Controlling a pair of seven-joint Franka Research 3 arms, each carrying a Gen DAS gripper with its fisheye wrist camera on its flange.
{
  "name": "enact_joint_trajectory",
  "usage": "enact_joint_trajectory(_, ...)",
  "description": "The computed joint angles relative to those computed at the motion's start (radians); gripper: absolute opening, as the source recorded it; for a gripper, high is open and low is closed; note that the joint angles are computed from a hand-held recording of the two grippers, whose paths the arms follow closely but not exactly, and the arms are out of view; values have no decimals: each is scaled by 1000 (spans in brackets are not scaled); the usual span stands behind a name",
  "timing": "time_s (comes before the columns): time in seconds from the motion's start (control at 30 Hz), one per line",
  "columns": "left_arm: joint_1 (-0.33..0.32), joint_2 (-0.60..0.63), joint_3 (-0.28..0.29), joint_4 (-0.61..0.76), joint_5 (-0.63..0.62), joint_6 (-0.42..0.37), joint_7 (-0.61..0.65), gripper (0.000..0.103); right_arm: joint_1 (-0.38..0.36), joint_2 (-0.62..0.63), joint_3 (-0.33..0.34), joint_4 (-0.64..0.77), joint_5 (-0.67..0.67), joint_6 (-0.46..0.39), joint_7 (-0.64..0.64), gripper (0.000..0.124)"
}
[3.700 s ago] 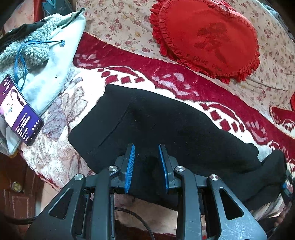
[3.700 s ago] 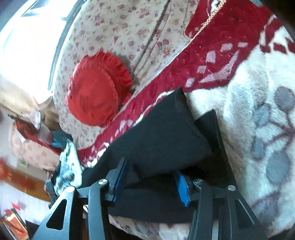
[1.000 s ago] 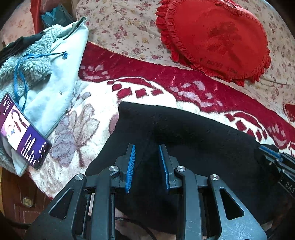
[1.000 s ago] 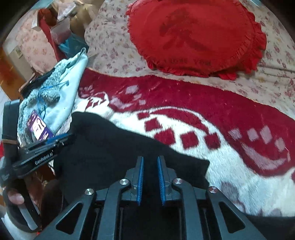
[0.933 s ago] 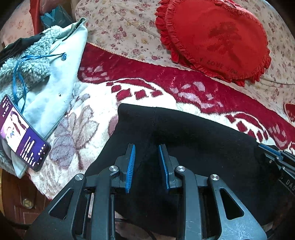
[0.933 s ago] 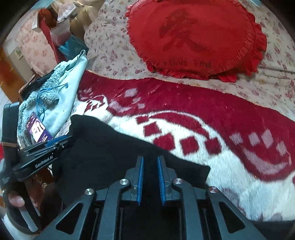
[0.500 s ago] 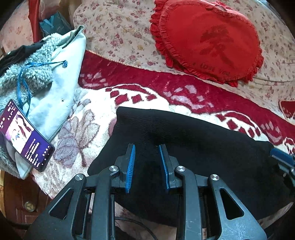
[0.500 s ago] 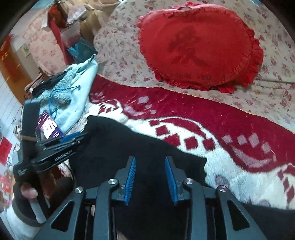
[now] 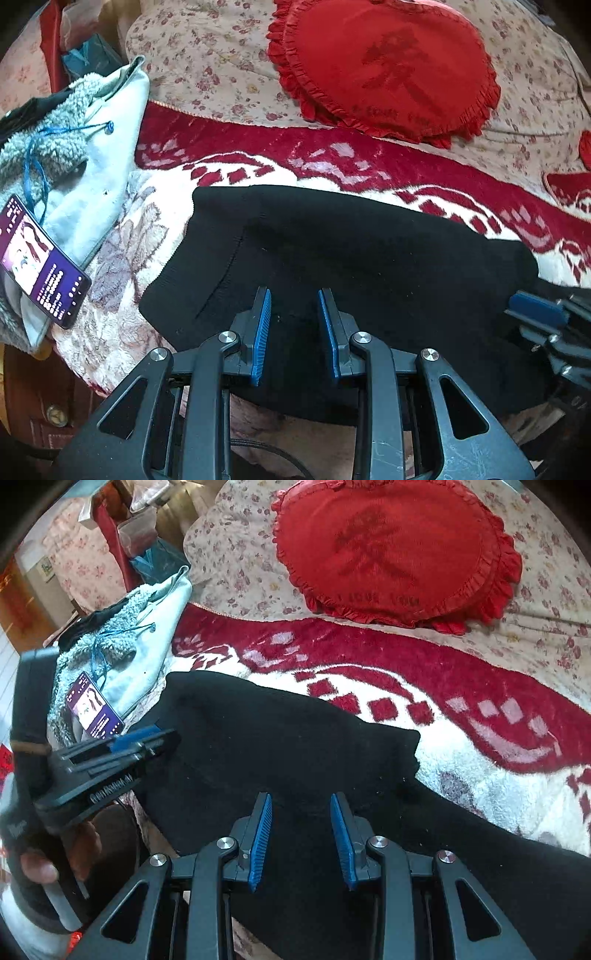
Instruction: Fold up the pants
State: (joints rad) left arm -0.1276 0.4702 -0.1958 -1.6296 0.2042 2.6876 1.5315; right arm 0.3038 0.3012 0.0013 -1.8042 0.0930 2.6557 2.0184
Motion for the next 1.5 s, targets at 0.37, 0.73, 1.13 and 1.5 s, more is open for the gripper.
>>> enact_joint_trajectory(0.37,23,-65,-45,-65,-72,15,66,25,4,-109,-8,-95,-64,31,78,36)
enact_joint_trajectory(0.73,11,-122,-122,-124,-201,38,208,54,-60,-351,12,-394,-286,59,373,42)
enact_joint_trajectory(1.13,-120,-88,-145,-74,-172,-16,280,54,-266,-701,126,-728,-349,-12,558,42)
enact_joint_trajectory(1.5,-218,-21,-165,19,-125,-82,303,54,-362,-937,165,-900,-260,-59,550,45)
